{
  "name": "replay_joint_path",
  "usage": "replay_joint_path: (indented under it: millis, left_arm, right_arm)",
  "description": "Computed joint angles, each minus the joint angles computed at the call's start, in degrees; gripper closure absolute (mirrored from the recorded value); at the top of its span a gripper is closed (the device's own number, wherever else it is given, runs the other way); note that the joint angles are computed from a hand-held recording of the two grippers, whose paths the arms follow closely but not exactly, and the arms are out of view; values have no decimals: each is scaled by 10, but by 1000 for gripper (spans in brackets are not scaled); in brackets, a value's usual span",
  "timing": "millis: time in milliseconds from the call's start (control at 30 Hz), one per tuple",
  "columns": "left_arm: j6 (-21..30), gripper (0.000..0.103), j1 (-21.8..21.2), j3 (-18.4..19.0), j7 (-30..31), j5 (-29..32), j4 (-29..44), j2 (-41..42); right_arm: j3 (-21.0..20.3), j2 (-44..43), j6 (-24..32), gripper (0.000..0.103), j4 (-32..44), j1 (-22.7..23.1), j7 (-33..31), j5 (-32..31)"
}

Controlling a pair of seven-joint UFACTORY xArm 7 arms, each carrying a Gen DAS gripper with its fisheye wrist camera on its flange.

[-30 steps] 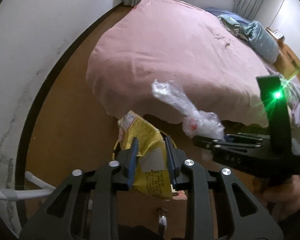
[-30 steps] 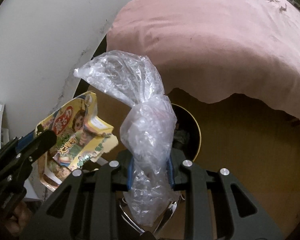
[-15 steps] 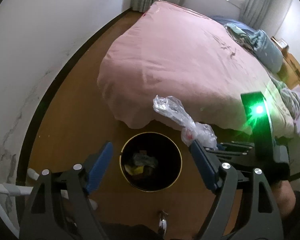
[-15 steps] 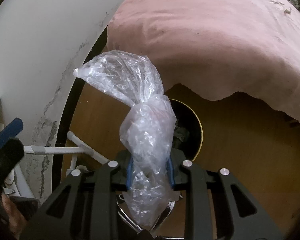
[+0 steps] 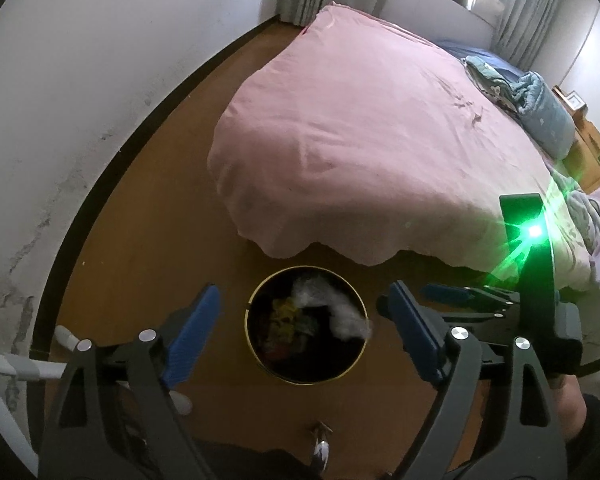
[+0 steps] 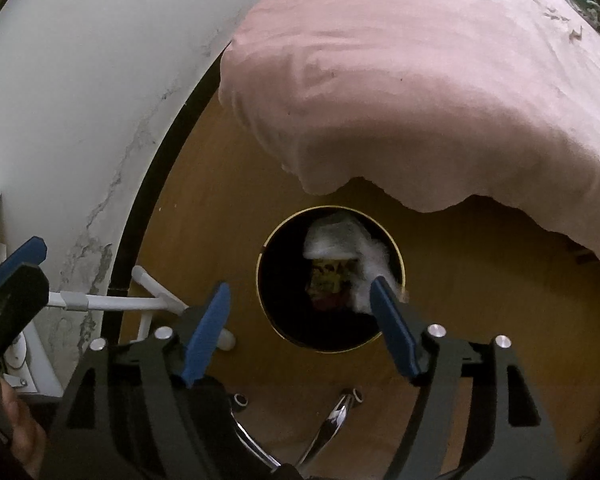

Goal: Collect trash
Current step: 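Swing both open tools back to the desk above the remaining trash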

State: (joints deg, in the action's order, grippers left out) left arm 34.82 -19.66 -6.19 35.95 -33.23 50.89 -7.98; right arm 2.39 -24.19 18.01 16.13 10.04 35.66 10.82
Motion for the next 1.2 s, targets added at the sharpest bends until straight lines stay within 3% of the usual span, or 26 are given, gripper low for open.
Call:
replay_joint_path:
  millis: [167, 267, 400, 500, 700, 867, 1033, 1100, 1200]
  left_arm:
    - [-9, 13, 3, 3, -14, 8, -20, -35]
    - [16, 11, 9, 15, -30, 32, -41, -92]
    - [79, 7, 22, 74, -21, 25, -90, -216]
    - [134, 7, 61, 121, -21, 52, -113, -305]
    - [166, 7, 205, 209, 6, 167, -136, -420]
    - [157, 7, 327, 292, 41, 246, -116, -410]
    - [141, 7, 422, 380, 46, 252, -67, -331]
    - [148, 7, 446, 399, 50, 242, -47, -303]
    - [148, 7, 479, 419, 60, 227, -26, -275]
  right_arm:
    - [28, -10, 2, 26, 1, -26, 31, -35]
    - [65, -38, 19, 22, 1, -54, 78, -79]
    - [139, -101, 42, 13, 15, -89, 162, -163]
    - [178, -120, 42, 11, 49, -76, 197, -208]
    - [222, -30, -9, 11, 181, 18, 173, -250]
    - [247, 157, -41, 11, 370, 127, 73, -282]
    - [266, 354, 0, 11, 591, 226, -107, -257]
    - [245, 432, 42, 11, 697, 286, -127, -313]
    - [224, 520, 103, 11, 826, 342, -179, -328]
